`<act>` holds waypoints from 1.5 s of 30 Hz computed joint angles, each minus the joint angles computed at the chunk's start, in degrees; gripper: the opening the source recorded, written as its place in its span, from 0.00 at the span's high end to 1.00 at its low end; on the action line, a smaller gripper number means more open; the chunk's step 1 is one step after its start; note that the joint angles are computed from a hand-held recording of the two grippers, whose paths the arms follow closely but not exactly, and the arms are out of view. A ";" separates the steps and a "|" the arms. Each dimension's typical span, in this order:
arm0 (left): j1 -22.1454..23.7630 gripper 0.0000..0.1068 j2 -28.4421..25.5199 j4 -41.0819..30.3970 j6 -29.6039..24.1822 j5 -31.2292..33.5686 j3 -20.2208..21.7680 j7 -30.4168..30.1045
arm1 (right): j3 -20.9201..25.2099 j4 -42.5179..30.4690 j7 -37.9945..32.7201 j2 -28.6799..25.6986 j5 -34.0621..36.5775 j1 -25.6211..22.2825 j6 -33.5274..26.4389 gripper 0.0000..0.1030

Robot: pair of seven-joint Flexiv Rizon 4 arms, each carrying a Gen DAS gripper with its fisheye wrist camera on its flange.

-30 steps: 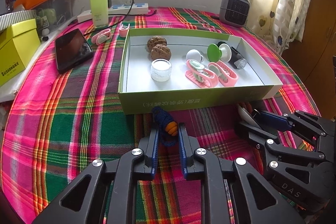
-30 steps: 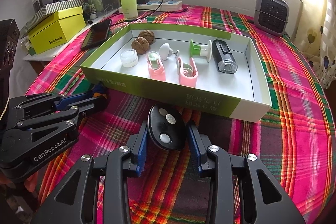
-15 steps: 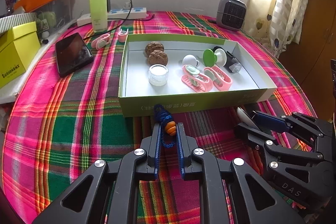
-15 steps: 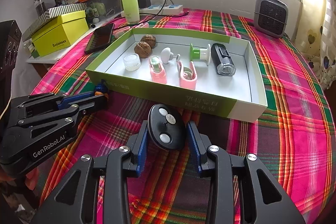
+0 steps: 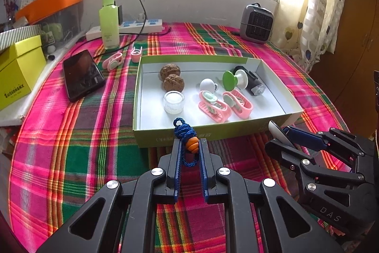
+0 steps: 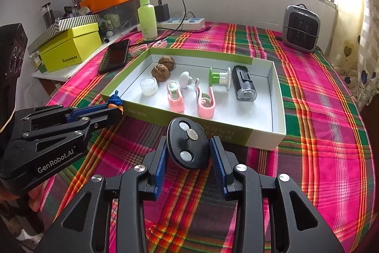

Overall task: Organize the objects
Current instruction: 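Carry the blue toy with the left tool while the right tool carries the black disc toward the box, then lower the blue toy into the box while the right tool lowers the black disc beside the flashlight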

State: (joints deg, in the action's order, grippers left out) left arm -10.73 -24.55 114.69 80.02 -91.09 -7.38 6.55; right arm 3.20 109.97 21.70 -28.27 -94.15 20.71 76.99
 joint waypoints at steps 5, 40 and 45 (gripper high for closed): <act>0.15 0.88 -0.12 -0.78 -0.11 0.70 -0.09 -0.63 | -0.07 0.02 0.71 0.57 -0.94 -0.60 -0.24 0.65; 8.49 0.88 -6.71 -6.77 1.55 22.47 -7.69 -17.97 | -4.03 -2.57 -8.73 -1.74 9.52 -0.99 2.04 0.65; 10.97 0.88 -7.39 -6.78 2.52 26.45 -10.15 -20.75 | -5.38 -2.98 -11.02 -2.50 12.28 0.10 2.84 0.65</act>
